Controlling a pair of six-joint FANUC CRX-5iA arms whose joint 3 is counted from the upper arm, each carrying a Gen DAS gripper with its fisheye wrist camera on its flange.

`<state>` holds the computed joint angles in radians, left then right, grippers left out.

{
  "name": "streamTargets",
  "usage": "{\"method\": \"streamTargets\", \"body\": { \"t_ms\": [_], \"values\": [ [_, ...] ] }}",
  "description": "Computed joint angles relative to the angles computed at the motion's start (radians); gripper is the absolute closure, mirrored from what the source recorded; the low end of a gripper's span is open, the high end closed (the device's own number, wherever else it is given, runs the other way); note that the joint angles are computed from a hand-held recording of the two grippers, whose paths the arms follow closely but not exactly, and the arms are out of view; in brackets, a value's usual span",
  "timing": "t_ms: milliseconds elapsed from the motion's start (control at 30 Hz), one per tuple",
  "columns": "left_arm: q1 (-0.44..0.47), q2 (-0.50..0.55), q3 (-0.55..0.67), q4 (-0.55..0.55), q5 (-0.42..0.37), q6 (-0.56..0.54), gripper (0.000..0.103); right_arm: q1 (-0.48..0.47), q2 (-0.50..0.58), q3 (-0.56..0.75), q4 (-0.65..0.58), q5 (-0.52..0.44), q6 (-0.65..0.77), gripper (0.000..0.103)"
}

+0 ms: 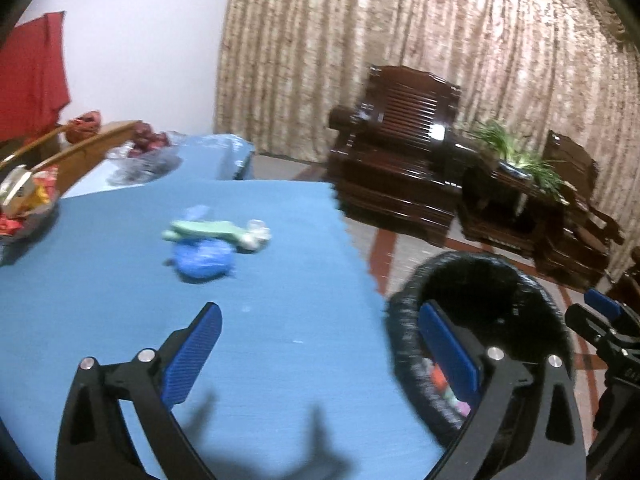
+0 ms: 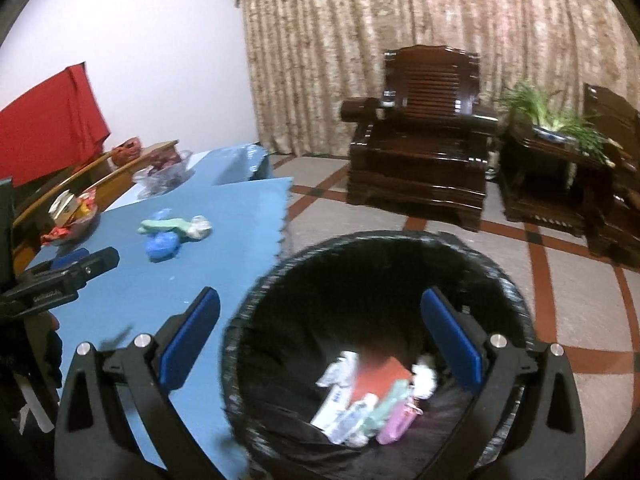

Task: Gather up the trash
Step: 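Move both tools back over the table toward the blue bag and green glove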

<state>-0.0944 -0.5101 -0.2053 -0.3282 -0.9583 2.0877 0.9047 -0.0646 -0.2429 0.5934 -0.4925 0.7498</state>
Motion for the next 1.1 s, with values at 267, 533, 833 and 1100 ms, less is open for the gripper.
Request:
{"method": "streamTargets", "body": {
  "t_ms": [267,533,833,1100],
  "values": [
    [0.179,-0.101,-0.064,0.060,-0.007,-0.090,0.006,0.053,0.103,0.126,-0.062,-0.004,0.099,0.005],
    [0.404,-0.144,-0.136,0.203,0.045,-0.257,0.006,0.079,0.224,0.257,-0.074,-0.013,0.120,0.005],
    [0.552,-0.108,-0.186,0.303,0.103,-0.380,0.006,0.094,0.392,0.436,-0.081,-0.049,0.095,0.005],
    [0.593,-0.039,-0.215,0.362,0.156,-0.421,0.007,0.099,0.536,0.594,-0.086,-0.115,0.088,0.005]
  ]
}}
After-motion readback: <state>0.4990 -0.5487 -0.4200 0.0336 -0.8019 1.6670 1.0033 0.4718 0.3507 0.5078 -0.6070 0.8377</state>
